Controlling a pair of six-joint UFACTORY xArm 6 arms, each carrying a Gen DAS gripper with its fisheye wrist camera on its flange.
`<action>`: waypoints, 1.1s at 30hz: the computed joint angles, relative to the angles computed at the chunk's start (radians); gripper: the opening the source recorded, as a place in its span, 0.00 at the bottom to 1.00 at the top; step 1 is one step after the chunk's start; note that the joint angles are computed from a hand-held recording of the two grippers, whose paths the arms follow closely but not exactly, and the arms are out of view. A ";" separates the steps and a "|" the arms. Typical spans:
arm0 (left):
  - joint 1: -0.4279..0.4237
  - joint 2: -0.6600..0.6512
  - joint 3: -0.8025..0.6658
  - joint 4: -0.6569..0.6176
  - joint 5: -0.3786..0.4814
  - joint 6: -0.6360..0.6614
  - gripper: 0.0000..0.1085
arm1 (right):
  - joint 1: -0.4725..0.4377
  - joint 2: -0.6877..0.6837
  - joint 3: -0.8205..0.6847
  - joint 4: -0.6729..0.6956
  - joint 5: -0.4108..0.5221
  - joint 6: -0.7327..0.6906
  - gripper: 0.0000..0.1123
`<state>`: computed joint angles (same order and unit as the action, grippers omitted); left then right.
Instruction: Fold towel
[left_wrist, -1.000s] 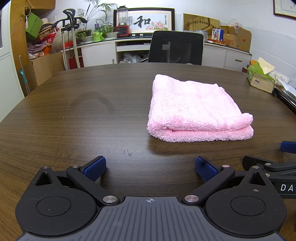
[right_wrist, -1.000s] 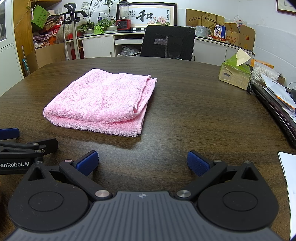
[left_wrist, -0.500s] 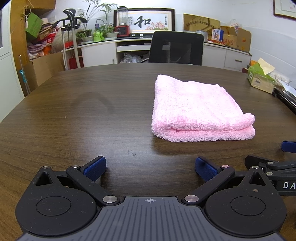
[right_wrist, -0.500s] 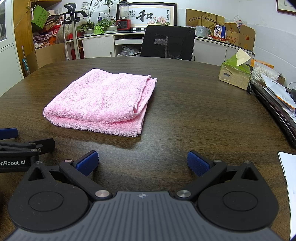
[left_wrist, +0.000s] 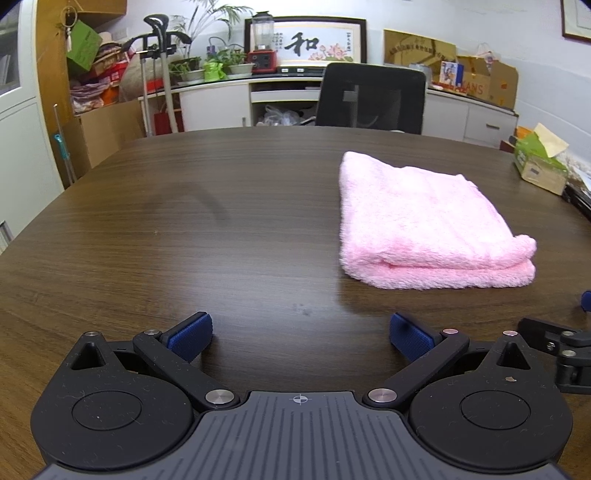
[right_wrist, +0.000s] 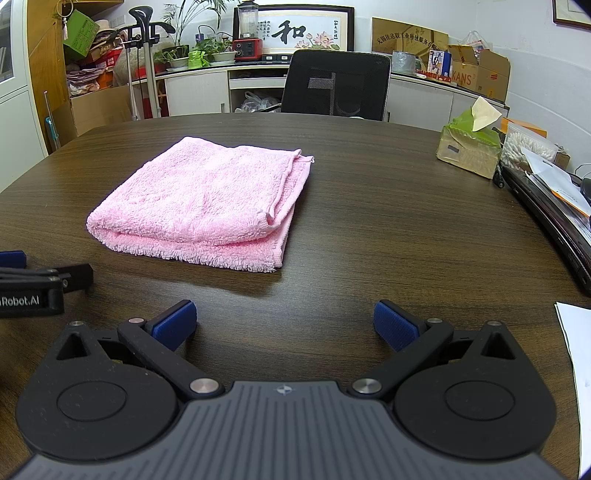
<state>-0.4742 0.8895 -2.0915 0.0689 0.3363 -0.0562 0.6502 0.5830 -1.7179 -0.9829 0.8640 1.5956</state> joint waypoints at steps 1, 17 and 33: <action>0.002 0.004 -0.008 0.005 0.003 -0.006 0.95 | 0.000 0.000 -0.001 0.000 0.000 0.000 0.92; 0.082 0.097 -0.175 0.029 0.072 -0.044 0.95 | -0.003 -0.005 0.009 -0.003 -0.009 -0.002 0.92; 0.110 0.159 -0.287 -0.033 0.119 0.031 0.95 | -0.023 -0.043 0.060 -0.013 0.014 0.045 0.91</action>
